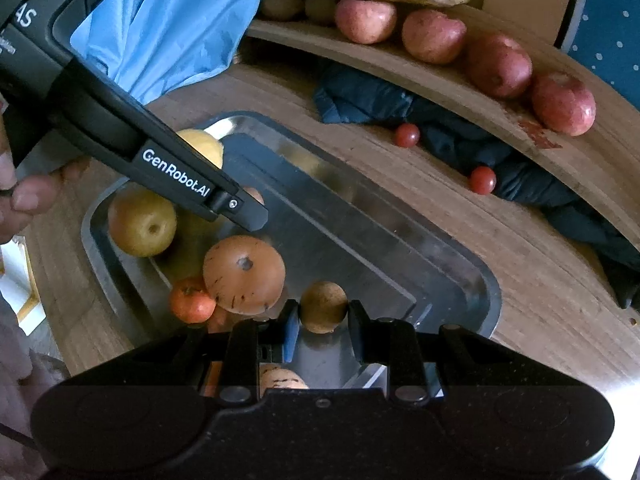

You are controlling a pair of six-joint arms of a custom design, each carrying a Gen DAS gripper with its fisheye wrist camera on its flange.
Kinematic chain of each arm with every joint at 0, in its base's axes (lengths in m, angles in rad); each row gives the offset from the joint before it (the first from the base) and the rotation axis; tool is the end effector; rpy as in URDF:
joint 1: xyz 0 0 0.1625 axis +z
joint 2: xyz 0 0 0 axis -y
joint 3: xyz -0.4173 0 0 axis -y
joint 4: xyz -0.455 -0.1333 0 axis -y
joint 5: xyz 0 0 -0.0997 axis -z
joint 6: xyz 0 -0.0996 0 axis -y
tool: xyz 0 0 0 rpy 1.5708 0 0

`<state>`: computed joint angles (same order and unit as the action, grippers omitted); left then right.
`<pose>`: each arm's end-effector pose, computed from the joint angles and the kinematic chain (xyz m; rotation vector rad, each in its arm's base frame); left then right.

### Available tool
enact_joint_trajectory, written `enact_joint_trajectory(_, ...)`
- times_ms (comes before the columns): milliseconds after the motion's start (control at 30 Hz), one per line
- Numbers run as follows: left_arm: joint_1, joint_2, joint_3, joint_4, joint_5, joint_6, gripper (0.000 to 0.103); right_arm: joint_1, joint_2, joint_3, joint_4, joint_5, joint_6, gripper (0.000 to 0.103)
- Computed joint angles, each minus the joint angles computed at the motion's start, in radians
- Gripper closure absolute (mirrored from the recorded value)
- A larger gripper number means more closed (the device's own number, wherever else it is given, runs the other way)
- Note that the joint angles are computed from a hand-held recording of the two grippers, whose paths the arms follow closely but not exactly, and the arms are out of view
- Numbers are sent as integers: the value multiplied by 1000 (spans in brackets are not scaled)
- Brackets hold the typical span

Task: Organize fruits
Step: 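Carry the brown fruit in left tool over the tray while right tool carries its fruit, then open left tool to drop its brown fruit on the tray while right tool releases its fruit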

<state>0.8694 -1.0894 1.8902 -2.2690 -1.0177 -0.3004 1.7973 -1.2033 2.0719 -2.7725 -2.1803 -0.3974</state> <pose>-0.2457 -0.5785 0.1112 0.5546 2.5389 -0.2371 0.2012 -0.5332 0.1600 0.6381 -2.4072 0.3498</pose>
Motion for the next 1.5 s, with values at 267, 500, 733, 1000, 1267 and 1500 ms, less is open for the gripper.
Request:
enact_joint_trajectory(267,-8,-5,3,20,9,-25,71,1,-5,-1,28,6,-8,75)
enact_joint_trajectory(500,-10,-8,4,35,15,-44,71,1,-8,-5,41,11,-24,75)
enact_joint_trajectory(733,-13,-12,6,50,18,-59,70,0,-9,-4,42,11,-24,74)
enact_joint_trajectory(1000,-23,-21,11,57,23,-72,70,3,-21,8,29,9,-18,73)
enact_joint_trajectory(1267,-42,-44,19,61,24,-94,54,10,-53,31,8,8,-14,65)
enact_joint_trajectory(1500,-72,-85,40,65,26,-101,41,22,-101,59,6,12,-9,55)
